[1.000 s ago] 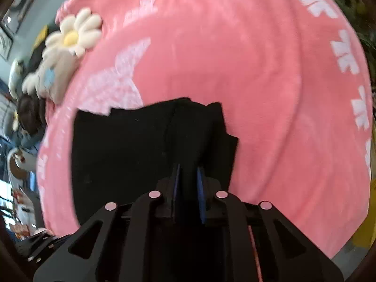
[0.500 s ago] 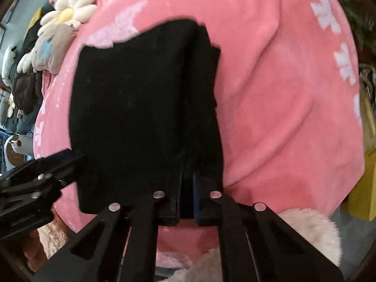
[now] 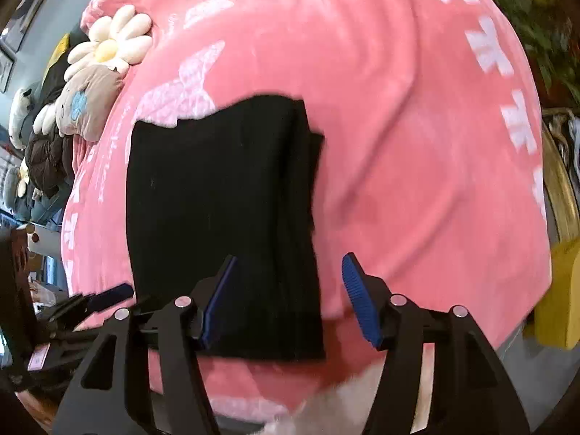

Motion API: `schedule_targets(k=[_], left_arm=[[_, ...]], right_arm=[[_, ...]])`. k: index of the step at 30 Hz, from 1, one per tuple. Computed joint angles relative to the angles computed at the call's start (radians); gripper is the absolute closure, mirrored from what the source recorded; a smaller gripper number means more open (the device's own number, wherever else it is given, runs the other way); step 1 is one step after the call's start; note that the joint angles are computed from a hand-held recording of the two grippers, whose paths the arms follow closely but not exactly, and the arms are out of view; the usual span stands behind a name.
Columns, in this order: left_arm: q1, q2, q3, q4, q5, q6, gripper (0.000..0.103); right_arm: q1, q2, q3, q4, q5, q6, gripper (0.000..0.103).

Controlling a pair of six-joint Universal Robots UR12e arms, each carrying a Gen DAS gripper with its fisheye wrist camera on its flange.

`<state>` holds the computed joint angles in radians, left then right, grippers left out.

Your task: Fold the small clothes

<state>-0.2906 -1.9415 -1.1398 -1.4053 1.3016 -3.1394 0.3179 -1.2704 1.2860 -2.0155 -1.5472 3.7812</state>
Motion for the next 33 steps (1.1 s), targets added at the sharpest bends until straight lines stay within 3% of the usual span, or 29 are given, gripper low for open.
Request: schedule_targets(k=[4,6,8,10,12,15,16,18,22,25,28,30,31,32,33], left_arm=[[0.003,-0.009,0.018,0.009,0.017,-0.018,0.039],[0.004,-0.01,0.021,0.013,0.026,-0.014,0.039],[0.006,-0.013,0.027,0.006,0.031,-0.009,0.039],[0.007,-0.014,0.03,0.004,0.032,-0.006,0.039],[0.008,-0.015,0.029,0.005,0.033,-0.002,0.038],[0.007,-0.02,0.027,-0.001,0.038,-0.004,0.038],[0.006,-0.022,0.027,-0.003,0.041,-0.005,0.038],[0.005,-0.025,0.025,-0.007,0.046,-0.006,0.038],[0.013,-0.025,0.013,-0.017,0.016,-0.012,0.031],[0.02,-0.032,0.01,-0.041,-0.039,-0.019,0.026],[0.029,-0.048,0.013,-0.076,-0.098,-0.029,0.02],[0.032,-0.048,0.0,-0.05,-0.126,-0.04,0.012],[0.031,-0.049,-0.002,-0.035,-0.134,-0.047,0.012],[0.031,-0.047,-0.009,-0.016,-0.144,-0.044,0.012],[0.032,-0.047,-0.01,-0.006,-0.16,-0.032,0.014]], right_arm=[[-0.007,0.058,-0.05,0.017,0.028,-0.011,0.046],[-0.004,0.055,-0.023,-0.006,0.036,0.006,0.047],[-0.009,0.055,-0.01,-0.054,0.064,0.026,0.083],[-0.009,0.039,0.006,-0.091,0.044,0.036,0.09],[-0.016,0.032,0.027,-0.101,0.065,0.038,0.089],[-0.011,0.038,0.021,-0.089,0.034,0.026,0.067],[-0.007,0.034,0.017,-0.082,0.01,0.032,0.055],[-0.007,0.02,0.032,-0.1,-0.005,0.051,0.054],[-0.02,0.004,0.073,-0.121,0.083,0.109,0.051],[-0.018,0.001,0.093,-0.127,0.12,0.13,0.043],[-0.015,0.006,0.109,-0.152,0.148,0.165,0.041],[-0.016,0.005,0.116,-0.169,0.154,0.182,0.039],[-0.017,0.006,0.117,-0.179,0.16,0.185,0.044],[-0.021,0.005,0.124,-0.201,0.179,0.189,0.059],[-0.025,0.007,0.127,-0.216,0.203,0.192,0.067]])
